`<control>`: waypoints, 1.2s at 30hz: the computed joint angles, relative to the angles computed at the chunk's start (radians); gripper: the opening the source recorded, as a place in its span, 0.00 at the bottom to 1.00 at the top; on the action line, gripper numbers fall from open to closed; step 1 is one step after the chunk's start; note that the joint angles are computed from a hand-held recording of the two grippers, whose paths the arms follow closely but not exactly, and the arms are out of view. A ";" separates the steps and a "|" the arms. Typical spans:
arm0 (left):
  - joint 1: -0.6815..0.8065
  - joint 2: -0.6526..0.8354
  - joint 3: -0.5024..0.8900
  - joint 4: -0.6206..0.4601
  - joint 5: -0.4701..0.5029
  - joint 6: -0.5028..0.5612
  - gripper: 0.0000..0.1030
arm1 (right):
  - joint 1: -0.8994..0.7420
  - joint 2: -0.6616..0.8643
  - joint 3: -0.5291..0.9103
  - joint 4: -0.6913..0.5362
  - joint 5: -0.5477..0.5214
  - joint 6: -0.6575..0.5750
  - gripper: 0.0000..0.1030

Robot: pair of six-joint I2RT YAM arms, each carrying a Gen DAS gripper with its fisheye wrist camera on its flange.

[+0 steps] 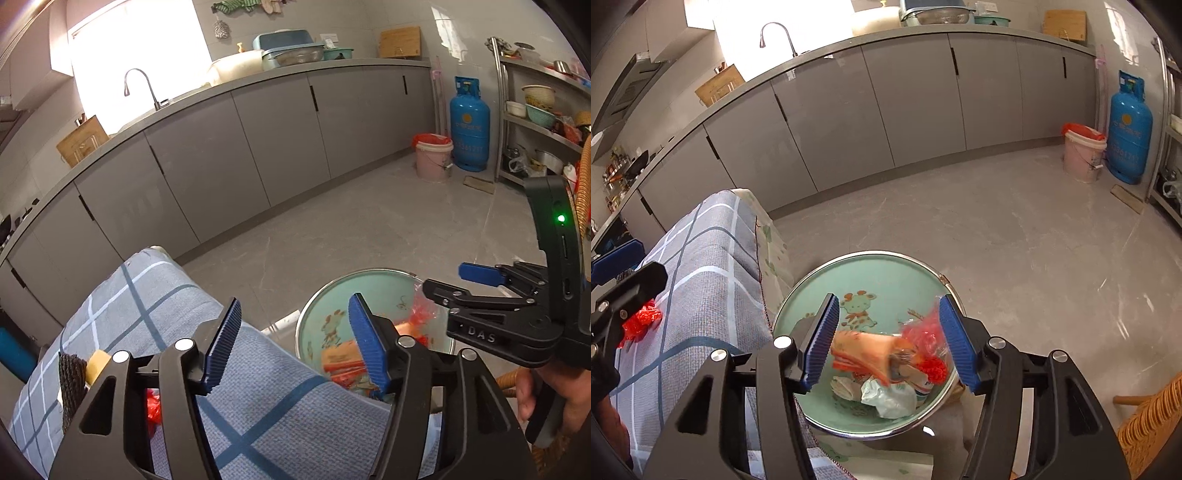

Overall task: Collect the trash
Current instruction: 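Move both open grippers back over the remaining trash on the table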

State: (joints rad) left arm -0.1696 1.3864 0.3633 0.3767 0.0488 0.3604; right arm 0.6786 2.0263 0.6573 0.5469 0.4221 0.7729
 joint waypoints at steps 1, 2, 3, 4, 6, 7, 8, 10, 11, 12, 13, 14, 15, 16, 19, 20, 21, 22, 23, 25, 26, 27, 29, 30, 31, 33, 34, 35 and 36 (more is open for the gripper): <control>0.011 -0.016 -0.004 -0.008 0.007 0.001 0.66 | 0.008 -0.006 -0.009 0.001 0.004 0.020 0.56; 0.023 -0.036 -0.013 -0.012 0.013 0.003 0.70 | 0.016 -0.013 -0.016 0.001 0.009 0.030 0.57; 0.037 -0.056 -0.023 -0.016 0.020 0.007 0.74 | 0.029 -0.019 -0.020 -0.004 0.019 0.041 0.59; 0.059 -0.086 -0.037 -0.022 0.032 0.013 0.76 | 0.039 -0.025 -0.024 -0.008 0.026 0.048 0.60; 0.095 -0.129 -0.057 -0.040 0.044 0.026 0.78 | 0.060 -0.042 -0.029 -0.024 0.042 0.069 0.64; 0.115 -0.147 -0.067 -0.047 0.054 0.034 0.78 | 0.074 -0.053 -0.035 -0.029 0.051 0.085 0.64; 0.145 -0.172 -0.078 -0.061 0.071 0.045 0.78 | 0.088 -0.061 -0.038 -0.034 0.061 0.100 0.65; 0.202 -0.209 -0.094 -0.083 0.102 0.064 0.79 | 0.122 -0.076 -0.037 -0.052 0.085 0.131 0.68; 0.226 -0.220 -0.096 -0.095 0.115 0.071 0.81 | 0.135 -0.082 -0.034 -0.060 0.092 0.139 0.69; 0.255 -0.232 -0.100 -0.107 0.134 0.081 0.81 | 0.153 -0.085 -0.027 -0.069 0.099 0.148 0.69; 0.288 -0.243 -0.104 -0.120 0.154 0.094 0.81 | 0.164 -0.086 -0.022 -0.075 0.102 0.151 0.69; 0.319 -0.254 -0.108 -0.128 0.170 0.107 0.81 | 0.177 -0.087 -0.014 -0.083 0.105 0.156 0.70; 0.348 -0.265 -0.112 -0.135 0.184 0.120 0.82 | 0.190 -0.086 -0.006 -0.089 0.109 0.159 0.70; 0.371 -0.270 -0.113 -0.139 0.195 0.128 0.82 | 0.207 -0.085 0.007 -0.099 0.115 0.162 0.71; 0.468 -0.286 -0.114 -0.156 0.252 0.160 0.82 | 0.247 -0.080 0.050 -0.129 0.127 0.162 0.72; 0.497 -0.289 -0.114 -0.161 0.268 0.169 0.82 | 0.255 -0.079 0.061 -0.138 0.129 0.161 0.73; 0.544 -0.288 -0.111 -0.160 0.293 0.185 0.83 | 0.268 -0.078 0.079 -0.150 0.131 0.155 0.73; 0.572 -0.285 -0.110 -0.154 0.306 0.195 0.84 | 0.277 -0.078 0.091 -0.157 0.133 0.150 0.73; 0.611 -0.271 -0.105 -0.139 0.322 0.206 0.86 | 0.285 -0.076 0.104 -0.166 0.137 0.146 0.73; 0.688 -0.219 -0.082 -0.105 0.349 0.225 0.86 | 0.307 -0.073 0.136 -0.187 0.143 0.136 0.74; 0.725 -0.182 -0.062 -0.092 0.357 0.231 0.86 | 0.315 -0.069 0.151 -0.197 0.145 0.130 0.75; 0.760 -0.144 -0.041 -0.076 0.361 0.233 0.86 | 0.323 -0.065 0.168 -0.208 0.146 0.124 0.75; 0.822 -0.071 0.008 -0.058 0.372 0.238 0.86 | 0.338 -0.051 0.204 -0.228 0.142 0.113 0.75; 0.853 -0.026 0.037 -0.046 0.374 0.240 0.86 | 0.347 -0.042 0.226 -0.238 0.140 0.105 0.75; 0.870 0.002 0.058 -0.039 0.371 0.240 0.86 | 0.352 -0.033 0.245 -0.249 0.141 0.102 0.76; 0.907 0.058 0.099 -0.022 0.367 0.239 0.86 | 0.359 -0.015 0.279 -0.263 0.134 0.096 0.76; 0.928 0.089 0.122 -0.012 0.364 0.236 0.86 | 0.362 -0.001 0.303 -0.271 0.127 0.091 0.76; 0.944 0.119 0.143 -0.003 0.358 0.230 0.86 | 0.366 0.010 0.323 -0.280 0.125 0.088 0.76; 0.955 0.141 0.158 0.006 0.347 0.222 0.86 | 0.370 0.026 0.354 -0.294 0.119 0.081 0.76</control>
